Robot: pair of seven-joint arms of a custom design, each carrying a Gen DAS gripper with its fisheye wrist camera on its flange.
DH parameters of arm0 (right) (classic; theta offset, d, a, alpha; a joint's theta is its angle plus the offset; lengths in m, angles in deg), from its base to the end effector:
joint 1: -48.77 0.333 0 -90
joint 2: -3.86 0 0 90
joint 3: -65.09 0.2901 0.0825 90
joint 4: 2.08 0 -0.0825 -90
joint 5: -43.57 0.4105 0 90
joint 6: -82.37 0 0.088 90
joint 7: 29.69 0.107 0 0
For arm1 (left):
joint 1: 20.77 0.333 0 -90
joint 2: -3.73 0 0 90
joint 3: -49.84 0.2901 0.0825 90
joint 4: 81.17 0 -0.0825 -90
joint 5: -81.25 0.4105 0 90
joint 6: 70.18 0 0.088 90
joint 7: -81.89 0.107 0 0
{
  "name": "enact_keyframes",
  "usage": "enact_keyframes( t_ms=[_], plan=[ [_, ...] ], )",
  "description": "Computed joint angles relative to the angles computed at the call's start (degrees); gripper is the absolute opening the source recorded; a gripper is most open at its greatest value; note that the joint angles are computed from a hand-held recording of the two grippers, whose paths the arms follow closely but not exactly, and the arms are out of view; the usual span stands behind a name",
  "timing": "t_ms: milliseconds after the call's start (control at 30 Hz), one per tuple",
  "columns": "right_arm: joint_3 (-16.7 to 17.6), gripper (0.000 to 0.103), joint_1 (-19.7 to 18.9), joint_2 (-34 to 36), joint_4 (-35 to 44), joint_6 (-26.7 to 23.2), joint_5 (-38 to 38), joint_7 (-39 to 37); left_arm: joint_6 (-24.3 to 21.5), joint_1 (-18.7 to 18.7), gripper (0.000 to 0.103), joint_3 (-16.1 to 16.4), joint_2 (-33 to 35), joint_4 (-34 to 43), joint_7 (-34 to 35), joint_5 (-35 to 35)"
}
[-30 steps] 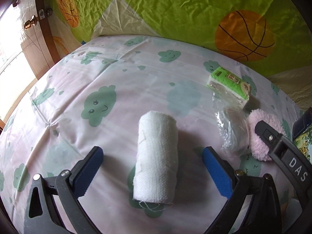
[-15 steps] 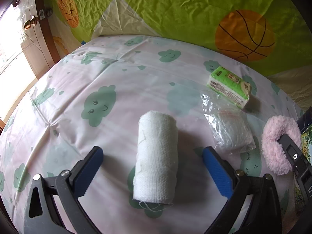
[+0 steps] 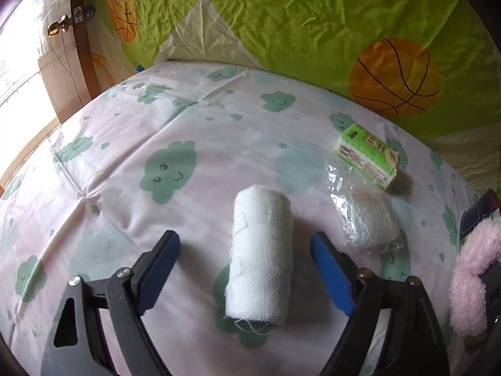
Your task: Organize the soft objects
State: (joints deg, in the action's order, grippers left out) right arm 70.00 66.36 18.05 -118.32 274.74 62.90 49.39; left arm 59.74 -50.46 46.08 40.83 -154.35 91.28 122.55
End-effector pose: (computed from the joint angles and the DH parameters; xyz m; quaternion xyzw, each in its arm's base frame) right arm 0.6144 0.2118 0.4131 -0.6649 0.5458 -0.2720 0.4312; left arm 0.6628 -0.4029 0.3846 -0.8037 0.4950 -0.2181 0.2480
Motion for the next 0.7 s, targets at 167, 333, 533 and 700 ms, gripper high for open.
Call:
enact_keyframes(
  t_ms=[167,333,533,700],
  plan=[
    [3.52,0.026,-4.14,-0.52,-0.67,-0.83,-1.12,2.11,4.07,0.55,0.037,0.07,-1.81,-3.27,-2.25,1.49],
    [3.08,0.026,-3.74,-0.12,-0.12,-0.97,-1.11,3.1,11.63,1.13,0.03,0.47,-3.27,-6.49,-3.15,2.94],
    [2.85,0.026,-3.09,-0.44,-1.97,5.45,-2.39,3.27,13.58,-4.52,0.03,5.69,-6.14,-8.69,-15.96,20.59],
    [-0.99,0.026,1.58,-0.41,-2.17,8.78,2.54,-0.62,13.16,-3.24,0.03,3.89,-7.11,-9.38,-19.42,25.72]
  ],
)
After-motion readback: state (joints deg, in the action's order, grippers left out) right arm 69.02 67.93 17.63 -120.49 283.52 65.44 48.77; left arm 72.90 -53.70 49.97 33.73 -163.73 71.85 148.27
